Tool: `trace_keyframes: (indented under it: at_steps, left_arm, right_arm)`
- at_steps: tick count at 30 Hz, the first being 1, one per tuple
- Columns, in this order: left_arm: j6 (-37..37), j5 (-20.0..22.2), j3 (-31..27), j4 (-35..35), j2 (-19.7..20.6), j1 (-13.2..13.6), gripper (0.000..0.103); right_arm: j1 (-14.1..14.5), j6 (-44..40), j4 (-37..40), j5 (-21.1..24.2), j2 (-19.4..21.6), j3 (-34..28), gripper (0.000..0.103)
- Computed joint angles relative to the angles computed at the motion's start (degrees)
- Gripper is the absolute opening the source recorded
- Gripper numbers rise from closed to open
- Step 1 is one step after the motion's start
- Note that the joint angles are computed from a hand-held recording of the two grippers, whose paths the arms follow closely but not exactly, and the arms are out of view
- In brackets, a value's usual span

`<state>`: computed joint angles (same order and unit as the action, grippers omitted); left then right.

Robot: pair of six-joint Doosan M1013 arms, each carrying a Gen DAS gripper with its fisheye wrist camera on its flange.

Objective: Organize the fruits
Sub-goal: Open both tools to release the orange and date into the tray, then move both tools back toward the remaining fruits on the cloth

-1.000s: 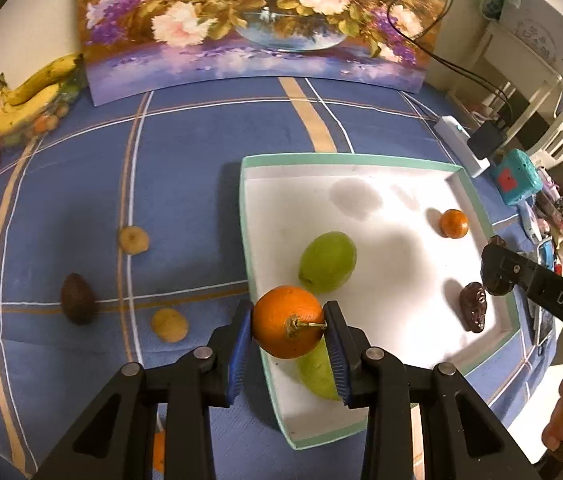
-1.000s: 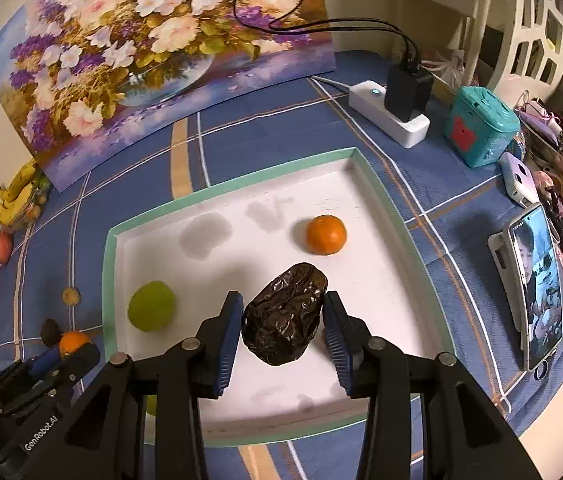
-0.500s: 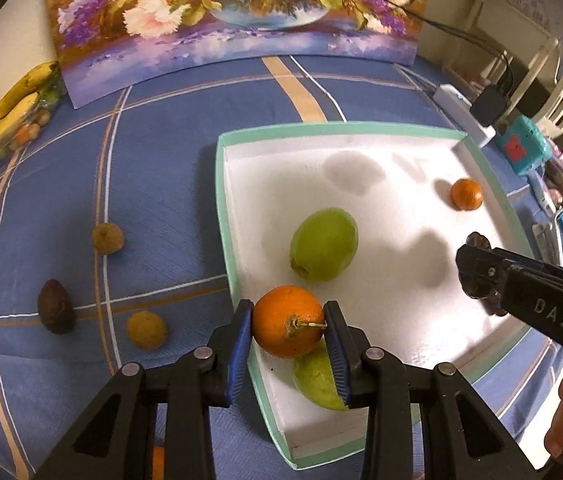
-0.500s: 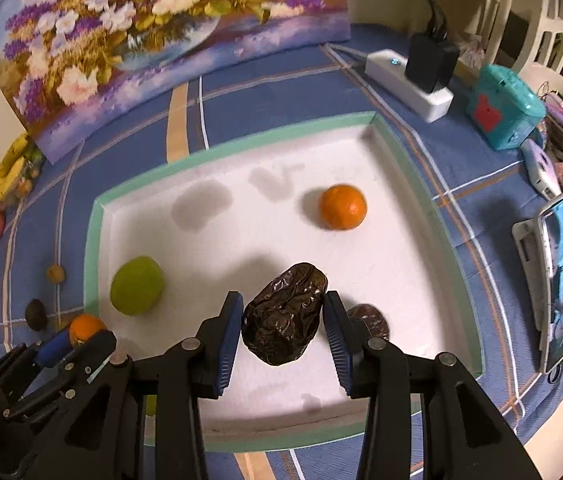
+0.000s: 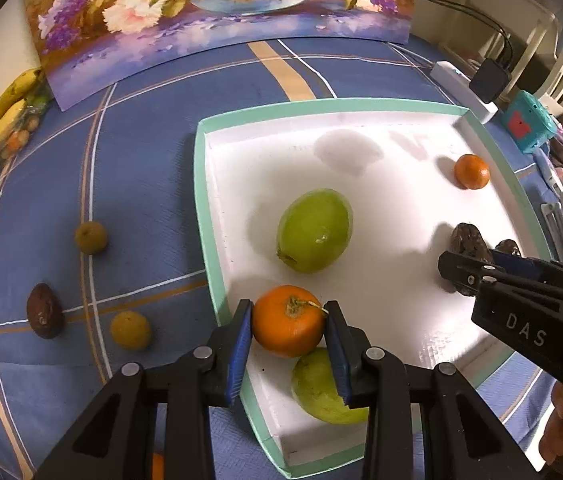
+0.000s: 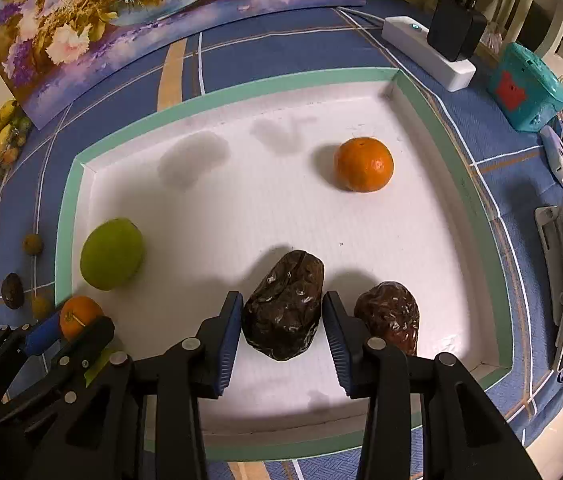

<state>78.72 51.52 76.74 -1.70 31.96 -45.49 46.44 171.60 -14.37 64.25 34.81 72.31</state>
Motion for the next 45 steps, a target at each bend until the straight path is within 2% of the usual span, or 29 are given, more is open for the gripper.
trace_keyframes:
  at_steps: [3,5,7,11,14,16,17,18,21,24,28,35,39,45]
  left_arm:
    - [1.85,1.04,-0.56,-1.7,0.27,0.21,0.041]
    - [3.4,1.76,-0.83,-3.51,0.4,0.55,0.049]
    - [4.78,2.72,-1.23,-5.27,0.49,0.88,0.057]
    - [7.68,3.19,-0.84,-8.76,-0.02,1.53,0.061]
    - [9.09,2.66,-0.08,-10.23,-0.89,1.98,0.061]
    - [8.36,1.82,0.57,-9.7,-1.77,2.13,0.065]
    - [7.23,1.21,0.98,-8.0,-2.37,2.05,0.066]
    - [6.17,0.64,1.31,-6.82,-2.91,2.1,0.066]
    - [3.21,-0.89,2.38,-6.19,-4.33,3.06,0.069]
    - [-4.7,-1.23,2.9,0.44,-5.24,3.39,0.082]
    - [-17.18,1.6,2.87,11.25,-5.24,4.0,0.101]
    - [-28.63,4.42,3.42,17.39,-5.02,5.89,0.103]
    - [-30.82,4.74,3.9,18.43,-5.27,6.22,0.103]
    - [-31.16,3.07,4.94,17.72,-6.13,6.83,0.103]
  right_arm:
    - [-0.02,-0.03,-0.18,0.74,0.24,-0.39,0.043]
    - [0.01,0.49,-0.25,1.56,0.34,-0.67,0.045]
    - [0.02,0.75,-0.63,2.9,0.45,-1.19,0.053]
    - [0.23,2.92,-2.83,6.41,0.54,-2.75,0.053]
    - [0.69,5.48,-5.22,5.04,-0.41,-2.33,0.054]
    - [1.08,7.06,-6.49,5.52,-0.61,-2.51,0.06]
    - [1.3,8.07,-7.16,5.82,-0.71,-2.56,0.067]
    - [1.5,8.99,-7.93,5.56,-0.86,-2.48,0.069]
    - [1.76,9.18,-8.73,3.18,-1.27,-1.9,0.07]
    - [2.15,9.12,-9.45,1.97,-1.12,-1.88,0.086]
    - [2.37,8.49,-9.57,-0.32,-1.35,-1.25,0.086]
    - [3.22,7.69,-12.69,-2.19,-0.98,-1.79,0.087]
    - [3.61,6.61,-14.09,-1.92,-0.23,-2.95,0.087]
    - [4.16,4.77,-15.68,0.41,1.4,-5.55,0.087]
